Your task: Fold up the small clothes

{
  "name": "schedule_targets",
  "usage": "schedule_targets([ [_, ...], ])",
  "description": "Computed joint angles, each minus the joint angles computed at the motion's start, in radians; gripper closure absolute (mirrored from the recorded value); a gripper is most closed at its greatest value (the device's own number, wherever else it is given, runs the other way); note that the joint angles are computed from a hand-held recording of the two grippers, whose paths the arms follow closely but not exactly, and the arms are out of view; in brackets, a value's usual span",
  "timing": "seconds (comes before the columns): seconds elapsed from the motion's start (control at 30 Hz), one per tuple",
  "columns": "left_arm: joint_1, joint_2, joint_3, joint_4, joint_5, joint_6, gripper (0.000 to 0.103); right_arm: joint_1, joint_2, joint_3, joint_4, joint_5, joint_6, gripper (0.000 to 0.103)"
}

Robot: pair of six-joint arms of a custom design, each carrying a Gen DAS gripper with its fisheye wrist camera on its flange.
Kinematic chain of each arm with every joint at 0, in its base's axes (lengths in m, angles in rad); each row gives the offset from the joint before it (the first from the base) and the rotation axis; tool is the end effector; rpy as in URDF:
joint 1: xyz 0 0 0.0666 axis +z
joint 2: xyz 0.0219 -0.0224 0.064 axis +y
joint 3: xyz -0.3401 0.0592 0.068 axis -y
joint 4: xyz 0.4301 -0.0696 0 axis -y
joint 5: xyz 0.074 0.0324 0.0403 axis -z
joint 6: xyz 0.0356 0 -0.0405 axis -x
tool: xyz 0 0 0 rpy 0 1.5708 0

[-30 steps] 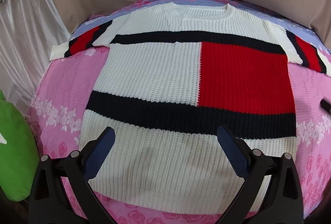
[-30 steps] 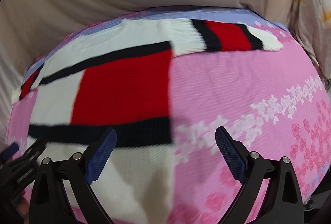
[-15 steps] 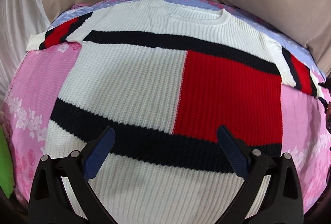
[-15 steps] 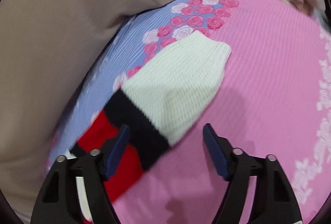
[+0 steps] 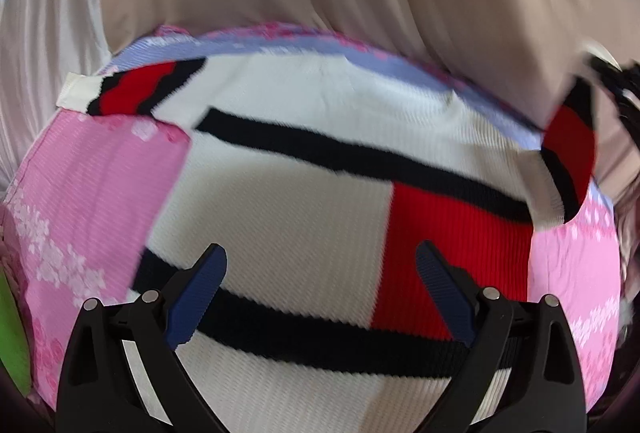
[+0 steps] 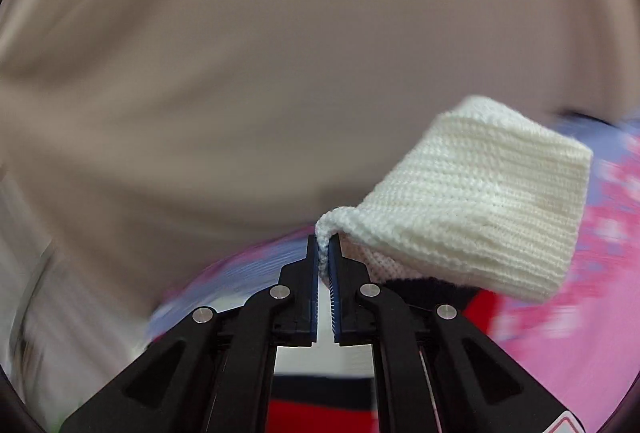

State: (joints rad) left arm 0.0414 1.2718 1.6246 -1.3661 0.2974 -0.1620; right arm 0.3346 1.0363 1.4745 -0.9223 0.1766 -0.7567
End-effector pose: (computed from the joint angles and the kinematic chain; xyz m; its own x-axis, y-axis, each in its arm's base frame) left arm 0.4474 0.0077 0.5325 -0.8182 0.1205 -0.5622 0.2506 0.9548 -0.1601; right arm 0.3734 0.1228 0.5895 -0.4408 0.5623 -0.6997 0.1735 0.8182 0.5482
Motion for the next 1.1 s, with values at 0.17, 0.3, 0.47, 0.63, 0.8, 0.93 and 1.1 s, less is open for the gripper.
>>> schedule_targets([
  [0.17,0.045,0.115,0.099,-0.027,0.080,0.036,0.007,0.194,0.353,0.205,-0.009,-0.079,0.111,0.082],
  [0.3,0.053,0.251,0.196,-0.035,0.169,0.116,0.007,0.218,0.297,0.089,-0.031,0.002,0.003,0.077],
  [0.47,-0.001,0.439,0.354,-0.039,0.129,0.216,0.007,0.263,0.116,-0.072,-0.350,0.255,-0.216,0.050],
  [0.63,-0.044,0.576,0.482,-0.077,0.094,0.301,0.043,0.208,0.092,-0.142,-0.436,0.244,-0.184,0.049],
  [0.8,-0.027,0.544,0.482,0.001,0.195,0.343,0.098,0.165,0.150,-0.130,-0.358,0.225,-0.086,0.083],
  [0.93,-0.013,0.462,0.388,0.047,0.172,0.299,0.098,0.151,0.027,-0.183,-0.226,0.271,-0.163,0.090],
  [1.1,-0.019,0.463,0.304,0.041,0.135,0.291,0.098,0.107,-0.012,-0.305,-0.268,0.158,-0.181,0.087],
])
